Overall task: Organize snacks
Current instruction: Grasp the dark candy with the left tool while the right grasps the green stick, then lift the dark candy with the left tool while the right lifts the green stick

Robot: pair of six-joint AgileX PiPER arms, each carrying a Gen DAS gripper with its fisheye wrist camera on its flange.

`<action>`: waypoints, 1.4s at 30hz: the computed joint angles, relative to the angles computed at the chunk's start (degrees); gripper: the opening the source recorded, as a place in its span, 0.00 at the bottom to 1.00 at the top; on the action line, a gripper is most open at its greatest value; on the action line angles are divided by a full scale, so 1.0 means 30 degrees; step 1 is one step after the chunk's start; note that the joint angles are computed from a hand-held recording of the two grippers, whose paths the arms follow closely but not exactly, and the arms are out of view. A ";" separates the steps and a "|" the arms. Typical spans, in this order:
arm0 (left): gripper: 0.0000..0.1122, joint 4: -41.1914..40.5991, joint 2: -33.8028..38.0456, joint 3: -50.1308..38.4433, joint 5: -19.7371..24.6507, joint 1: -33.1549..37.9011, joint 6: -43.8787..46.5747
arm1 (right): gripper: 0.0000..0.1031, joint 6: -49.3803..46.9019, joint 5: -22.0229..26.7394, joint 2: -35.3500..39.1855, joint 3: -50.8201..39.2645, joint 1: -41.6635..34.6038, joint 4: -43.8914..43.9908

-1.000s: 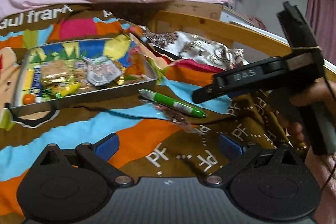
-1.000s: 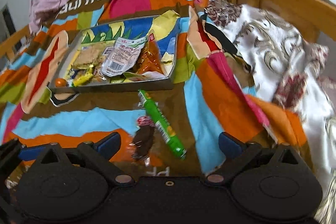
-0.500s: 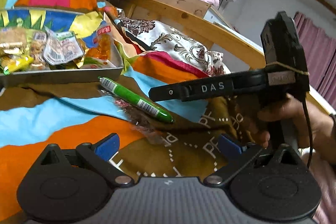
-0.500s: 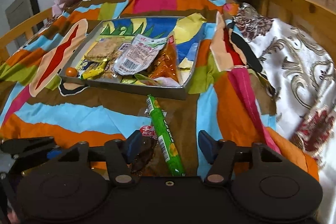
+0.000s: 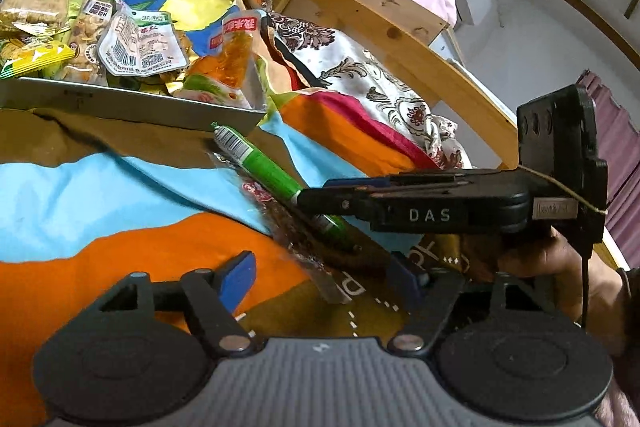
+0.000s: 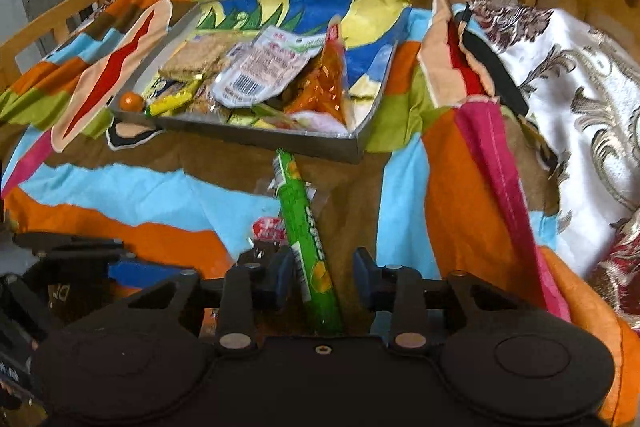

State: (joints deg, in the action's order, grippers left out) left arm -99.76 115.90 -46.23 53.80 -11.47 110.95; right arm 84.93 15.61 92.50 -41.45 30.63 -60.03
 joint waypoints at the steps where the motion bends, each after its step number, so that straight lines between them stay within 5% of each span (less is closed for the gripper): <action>1: 0.65 -0.0031 -0.0008 -0.0130 -0.0200 -0.0163 -0.0176 | 0.30 -0.0106 -0.0224 -0.0053 0.0118 -0.0148 0.0016; 13: 0.46 0.1463 -0.0205 -0.2427 -0.3979 -0.2512 -0.3981 | 0.26 0.4926 -0.0876 -0.1099 0.1447 -0.1241 -0.3815; 19: 0.26 0.2113 -0.0364 -0.3209 -0.6421 -0.3617 -0.7018 | 0.19 0.4553 -0.1095 -0.0813 0.1310 -0.0951 -0.3315; 31: 0.23 0.4265 -0.2947 -0.0309 -0.6064 -0.2093 -0.7713 | 0.18 -0.2780 -0.0751 -0.2328 0.1898 0.0421 0.5181; 42: 0.23 0.3981 -0.4443 0.1761 -0.6454 -0.1350 -0.6635 | 0.27 -0.0208 0.1906 -0.0232 0.0192 0.2358 0.2304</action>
